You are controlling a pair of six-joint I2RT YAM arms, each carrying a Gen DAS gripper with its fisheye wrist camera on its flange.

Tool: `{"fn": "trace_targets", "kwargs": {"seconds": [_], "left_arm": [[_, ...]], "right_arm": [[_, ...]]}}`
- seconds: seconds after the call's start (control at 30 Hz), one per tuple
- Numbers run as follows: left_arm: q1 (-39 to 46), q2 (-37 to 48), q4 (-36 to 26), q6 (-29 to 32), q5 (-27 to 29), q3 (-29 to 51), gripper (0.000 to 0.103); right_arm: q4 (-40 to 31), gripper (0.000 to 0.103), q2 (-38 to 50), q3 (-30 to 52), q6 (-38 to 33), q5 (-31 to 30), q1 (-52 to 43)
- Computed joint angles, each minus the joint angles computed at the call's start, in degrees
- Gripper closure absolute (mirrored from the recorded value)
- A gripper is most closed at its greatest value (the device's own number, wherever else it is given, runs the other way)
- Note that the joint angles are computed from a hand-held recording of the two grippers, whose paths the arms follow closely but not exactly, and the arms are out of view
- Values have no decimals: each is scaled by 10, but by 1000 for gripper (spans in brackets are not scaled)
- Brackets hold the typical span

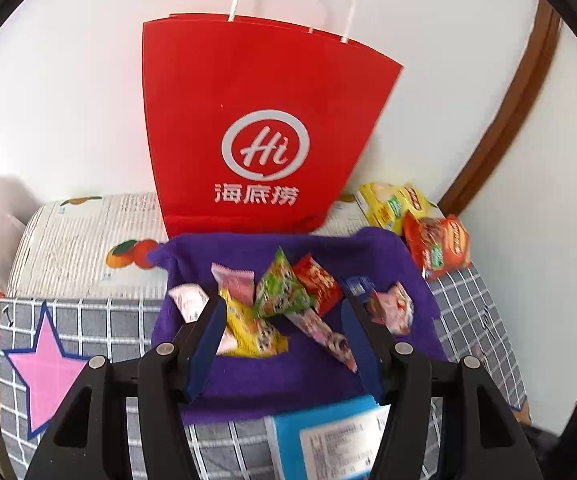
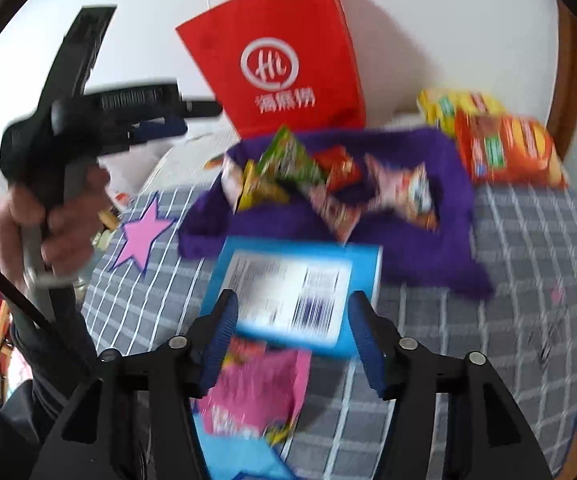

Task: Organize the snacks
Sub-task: 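Grasp the pink bag with the right tool while the left tool grasps the white-red candy packet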

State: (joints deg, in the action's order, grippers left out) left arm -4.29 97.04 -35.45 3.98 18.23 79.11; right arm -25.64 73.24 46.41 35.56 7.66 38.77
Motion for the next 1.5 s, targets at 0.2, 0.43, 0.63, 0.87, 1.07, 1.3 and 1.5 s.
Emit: {"fn": "trace_targets", "kwargs": {"seconds": [0.2,0.43,0.63,0.87,1.07,1.3,1.5], "left_arm": [[35,-93,-19,26,16,-80,45],[110,-155,-56,63,35,-143,46],[152,-200,-75,107,50,-178,45],[173,-218,-76,114,51,-210,46],[142,-228,-55,104,23,-250,45],[80,-229,-14,74,-14,-316,45],[30,-200,33,44,-37,-365,45]], "right_arm": [[42,42,-6,-57,79,23,87],[40,42,103,-21,101,77,171],[31,37,185,13,121,106,178],[44,31,210,17,116,116,191],[61,63,134,-44,141,103,185],[28,77,4,-115,190,128,197],[-2,86,-73,-160,200,122,187]]}}
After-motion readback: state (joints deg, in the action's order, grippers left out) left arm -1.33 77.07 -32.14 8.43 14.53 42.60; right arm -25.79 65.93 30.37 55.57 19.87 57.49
